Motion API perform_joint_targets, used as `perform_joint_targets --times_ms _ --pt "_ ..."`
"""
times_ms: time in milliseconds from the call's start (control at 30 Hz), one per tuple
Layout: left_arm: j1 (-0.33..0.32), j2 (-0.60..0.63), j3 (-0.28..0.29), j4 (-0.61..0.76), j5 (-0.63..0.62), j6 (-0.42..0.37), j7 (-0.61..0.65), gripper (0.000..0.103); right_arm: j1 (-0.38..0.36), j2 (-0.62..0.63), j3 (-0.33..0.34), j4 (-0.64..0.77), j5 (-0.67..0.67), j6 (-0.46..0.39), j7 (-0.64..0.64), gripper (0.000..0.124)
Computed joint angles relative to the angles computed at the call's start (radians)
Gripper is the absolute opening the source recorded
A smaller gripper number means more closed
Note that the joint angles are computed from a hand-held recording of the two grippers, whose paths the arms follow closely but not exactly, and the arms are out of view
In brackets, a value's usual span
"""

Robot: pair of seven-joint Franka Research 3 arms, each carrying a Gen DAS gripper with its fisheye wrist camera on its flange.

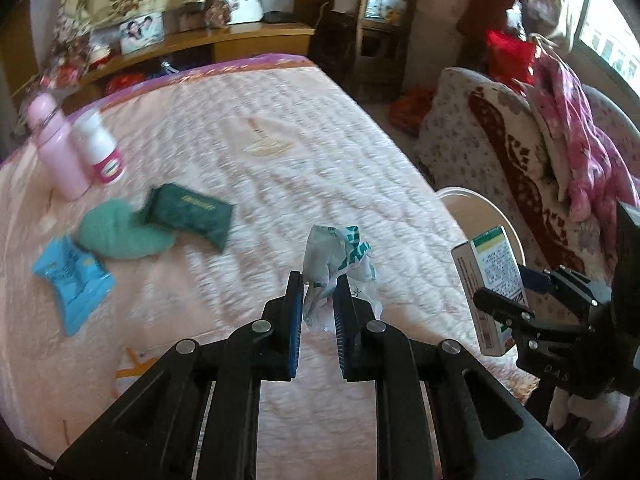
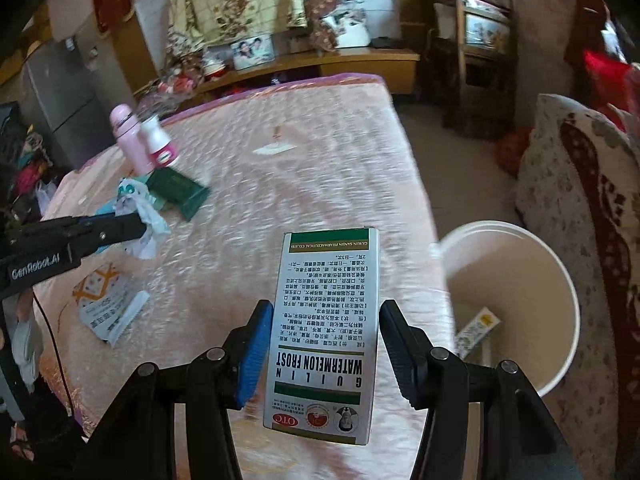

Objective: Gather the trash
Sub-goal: 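Carry the box and plastic wrapper with both tools over the bucket, then open both tools over the bucket, dropping the box and wrapper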

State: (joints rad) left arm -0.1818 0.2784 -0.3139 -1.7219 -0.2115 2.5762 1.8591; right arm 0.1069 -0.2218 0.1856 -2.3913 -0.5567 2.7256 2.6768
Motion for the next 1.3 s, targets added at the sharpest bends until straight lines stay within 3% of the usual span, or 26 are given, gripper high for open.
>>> perform_joint_targets --times_ms 600,1300 --pt "-0.163 0.108 -0.023 0.109 0.203 0.007 -0.131 0.012 -0.165 -0.195 -0.006 -0.209 0.09 0.009 -0.051 0.053" --pt "-0.317 0.335 -0.011 0.381 0.362 -0.073 -0.235 0.012 -0.331 -0.218 0.004 -0.325 0.186 0.047 -0.108 0.053"
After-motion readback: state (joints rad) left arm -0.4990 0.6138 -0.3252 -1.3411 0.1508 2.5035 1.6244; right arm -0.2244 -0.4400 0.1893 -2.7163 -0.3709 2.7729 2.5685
